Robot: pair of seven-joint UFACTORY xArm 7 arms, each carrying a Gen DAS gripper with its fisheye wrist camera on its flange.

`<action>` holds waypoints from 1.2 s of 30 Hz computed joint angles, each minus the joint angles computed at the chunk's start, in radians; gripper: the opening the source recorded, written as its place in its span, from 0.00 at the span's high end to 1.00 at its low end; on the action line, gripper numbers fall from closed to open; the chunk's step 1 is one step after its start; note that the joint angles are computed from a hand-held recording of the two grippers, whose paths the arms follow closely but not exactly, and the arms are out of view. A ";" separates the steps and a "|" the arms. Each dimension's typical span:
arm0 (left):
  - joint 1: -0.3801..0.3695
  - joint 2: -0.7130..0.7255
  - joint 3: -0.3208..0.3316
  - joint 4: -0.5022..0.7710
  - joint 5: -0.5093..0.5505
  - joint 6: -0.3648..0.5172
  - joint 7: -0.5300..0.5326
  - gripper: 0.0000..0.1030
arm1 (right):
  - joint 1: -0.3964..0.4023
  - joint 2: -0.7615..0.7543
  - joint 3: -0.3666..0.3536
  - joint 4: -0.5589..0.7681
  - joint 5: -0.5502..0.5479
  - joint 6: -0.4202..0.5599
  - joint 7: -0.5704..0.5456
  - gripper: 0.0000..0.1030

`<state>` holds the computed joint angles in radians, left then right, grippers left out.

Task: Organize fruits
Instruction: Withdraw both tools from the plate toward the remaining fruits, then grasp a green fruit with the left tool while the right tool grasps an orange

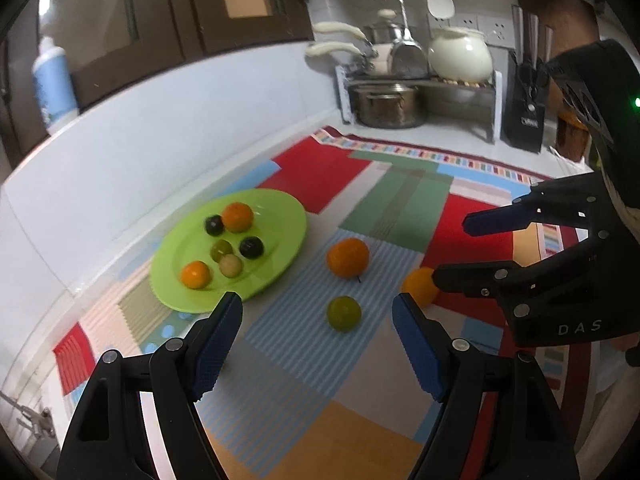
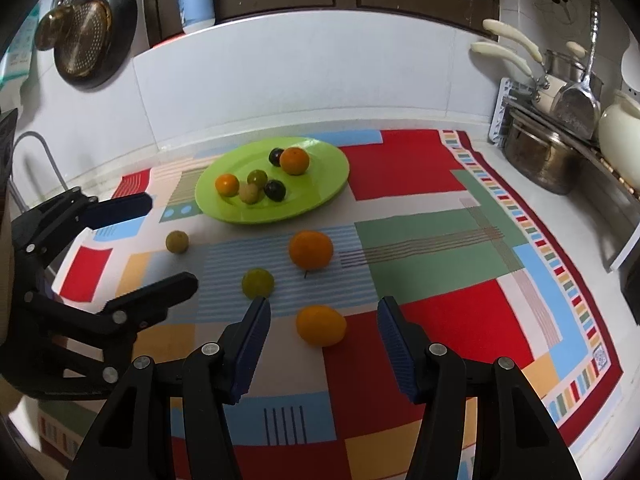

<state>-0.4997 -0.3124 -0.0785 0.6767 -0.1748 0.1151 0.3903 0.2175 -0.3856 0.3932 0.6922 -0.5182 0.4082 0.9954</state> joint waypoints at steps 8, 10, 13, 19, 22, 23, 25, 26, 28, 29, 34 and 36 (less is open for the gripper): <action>-0.050 0.080 0.038 0.036 -0.095 0.010 0.103 0.26 | 0.009 0.048 -0.015 -0.011 0.008 -0.029 0.000 0.45; -0.032 0.102 0.020 0.048 -0.093 0.009 0.105 0.26 | 0.009 0.061 -0.019 -0.011 0.006 -0.030 0.006 0.45; -0.022 0.131 0.010 0.067 -0.108 0.020 0.128 0.31 | 0.023 0.081 -0.045 -0.020 0.031 -0.052 -0.008 0.45; 0.006 0.181 -0.016 0.110 -0.161 0.065 0.187 0.42 | 0.025 0.120 -0.059 -0.014 0.033 -0.079 -0.028 0.48; 0.022 0.196 -0.032 0.125 -0.182 0.083 0.205 0.43 | 0.033 0.136 -0.070 -0.010 0.038 -0.089 -0.041 0.51; 0.029 0.201 -0.039 0.129 -0.181 0.087 0.204 0.46 | 0.035 0.141 -0.073 -0.009 0.040 -0.092 -0.043 0.51; 0.040 0.212 -0.047 0.144 -0.185 0.115 0.208 0.53 | 0.038 0.149 -0.080 -0.009 0.044 -0.100 -0.052 0.53; 0.046 0.217 -0.052 0.148 -0.187 0.121 0.207 0.54 | 0.038 0.153 -0.081 -0.007 0.044 -0.101 -0.054 0.55; 0.053 0.223 -0.057 0.158 -0.208 0.138 0.214 0.55 | 0.045 0.160 -0.093 -0.007 0.061 -0.112 -0.067 0.57; 0.054 0.225 -0.060 0.161 -0.222 0.144 0.221 0.57 | 0.047 0.163 -0.096 -0.007 0.067 -0.117 -0.072 0.58; 0.067 0.233 -0.072 0.177 -0.248 0.165 0.221 0.69 | 0.048 0.172 -0.095 -0.001 0.067 -0.124 -0.084 0.62; 0.071 0.236 -0.075 0.184 -0.258 0.175 0.219 0.72 | 0.048 0.172 -0.095 -0.001 0.068 -0.125 -0.083 0.62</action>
